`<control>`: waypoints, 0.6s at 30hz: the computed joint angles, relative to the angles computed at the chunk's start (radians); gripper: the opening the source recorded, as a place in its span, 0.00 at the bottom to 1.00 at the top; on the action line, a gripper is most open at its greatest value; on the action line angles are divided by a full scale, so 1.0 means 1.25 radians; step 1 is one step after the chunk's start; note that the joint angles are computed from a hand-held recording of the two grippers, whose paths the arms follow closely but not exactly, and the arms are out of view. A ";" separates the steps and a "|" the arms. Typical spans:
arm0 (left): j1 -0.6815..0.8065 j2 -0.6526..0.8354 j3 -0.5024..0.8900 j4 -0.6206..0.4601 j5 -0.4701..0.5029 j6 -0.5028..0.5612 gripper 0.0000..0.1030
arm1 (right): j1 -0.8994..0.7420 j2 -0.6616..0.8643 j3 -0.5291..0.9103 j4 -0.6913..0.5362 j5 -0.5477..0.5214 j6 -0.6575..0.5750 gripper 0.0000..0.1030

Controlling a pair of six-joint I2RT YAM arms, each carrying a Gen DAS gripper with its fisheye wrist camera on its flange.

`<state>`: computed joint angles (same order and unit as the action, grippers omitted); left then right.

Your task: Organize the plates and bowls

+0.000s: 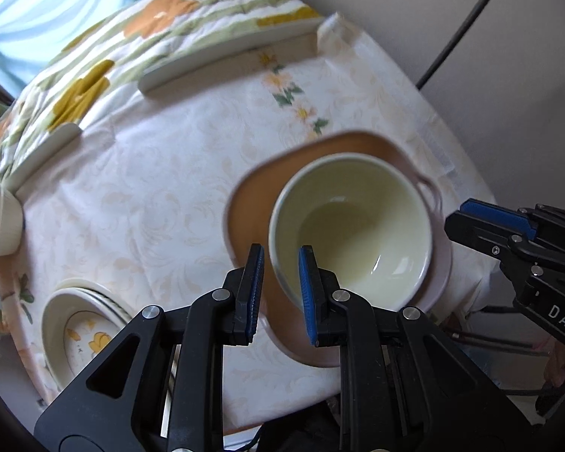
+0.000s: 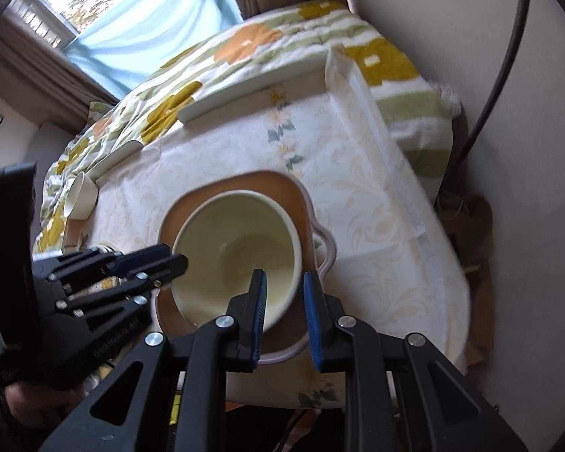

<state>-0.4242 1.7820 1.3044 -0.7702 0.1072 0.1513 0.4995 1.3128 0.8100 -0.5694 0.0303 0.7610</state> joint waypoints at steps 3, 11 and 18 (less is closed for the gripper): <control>0.026 -0.058 -0.011 0.012 0.014 -0.021 0.18 | 0.004 -0.046 0.001 -0.019 0.009 -0.039 0.18; 0.106 -0.268 -0.111 0.118 -0.039 -0.063 0.97 | 0.059 -0.062 0.052 0.010 0.015 -0.136 0.73; 0.315 -0.352 -0.128 0.072 0.009 -0.079 0.97 | 0.094 0.040 0.119 0.133 -0.018 -0.234 0.88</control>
